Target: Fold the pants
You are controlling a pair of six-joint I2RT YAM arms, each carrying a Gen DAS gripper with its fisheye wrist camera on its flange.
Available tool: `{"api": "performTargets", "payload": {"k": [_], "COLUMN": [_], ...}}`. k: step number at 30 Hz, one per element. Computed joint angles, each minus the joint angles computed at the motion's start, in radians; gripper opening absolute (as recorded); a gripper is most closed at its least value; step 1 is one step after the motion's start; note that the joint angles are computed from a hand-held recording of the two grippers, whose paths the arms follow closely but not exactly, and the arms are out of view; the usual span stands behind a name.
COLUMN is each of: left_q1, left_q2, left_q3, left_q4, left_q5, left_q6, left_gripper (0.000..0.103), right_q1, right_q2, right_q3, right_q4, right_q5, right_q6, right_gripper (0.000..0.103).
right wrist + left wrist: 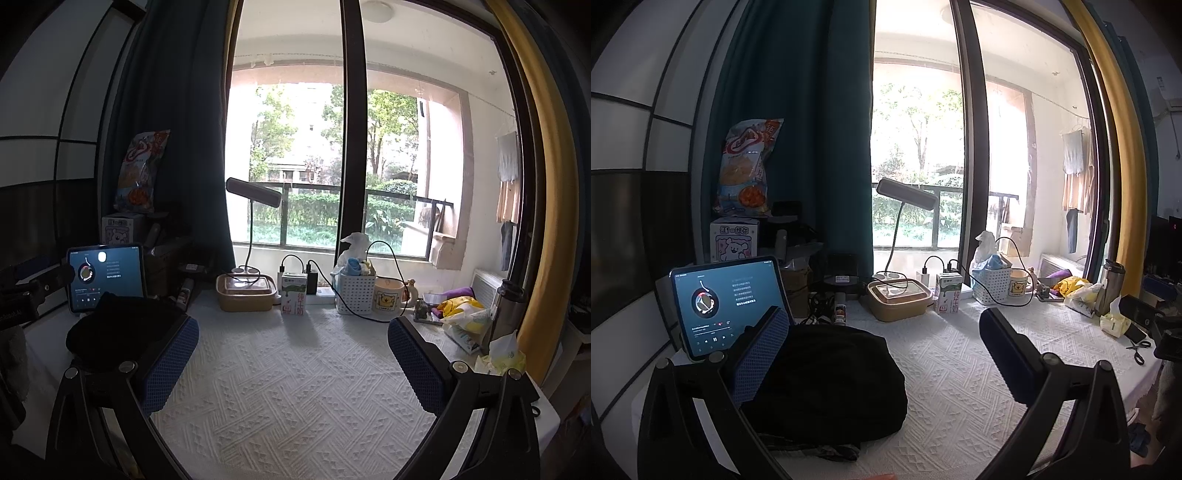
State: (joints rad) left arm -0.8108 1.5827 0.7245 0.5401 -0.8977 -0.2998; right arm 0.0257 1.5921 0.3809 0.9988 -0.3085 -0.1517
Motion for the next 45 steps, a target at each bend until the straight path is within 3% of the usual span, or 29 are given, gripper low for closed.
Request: {"api": "performTargets", "payload": {"k": [45], "left_q1": [0.007], "left_q2": [0.006], "left_q3": [-0.003], "left_q4": [0.005], "left_q5": [0.015], "left_q6": [0.003], "left_gripper": [0.102], "right_q1": [-0.003], "right_q2": [0.025], "right_q3": [-0.002], "right_q4": [0.010], "right_q5": [0.002], "right_q6": [-0.004], "right_gripper": [0.103]}}
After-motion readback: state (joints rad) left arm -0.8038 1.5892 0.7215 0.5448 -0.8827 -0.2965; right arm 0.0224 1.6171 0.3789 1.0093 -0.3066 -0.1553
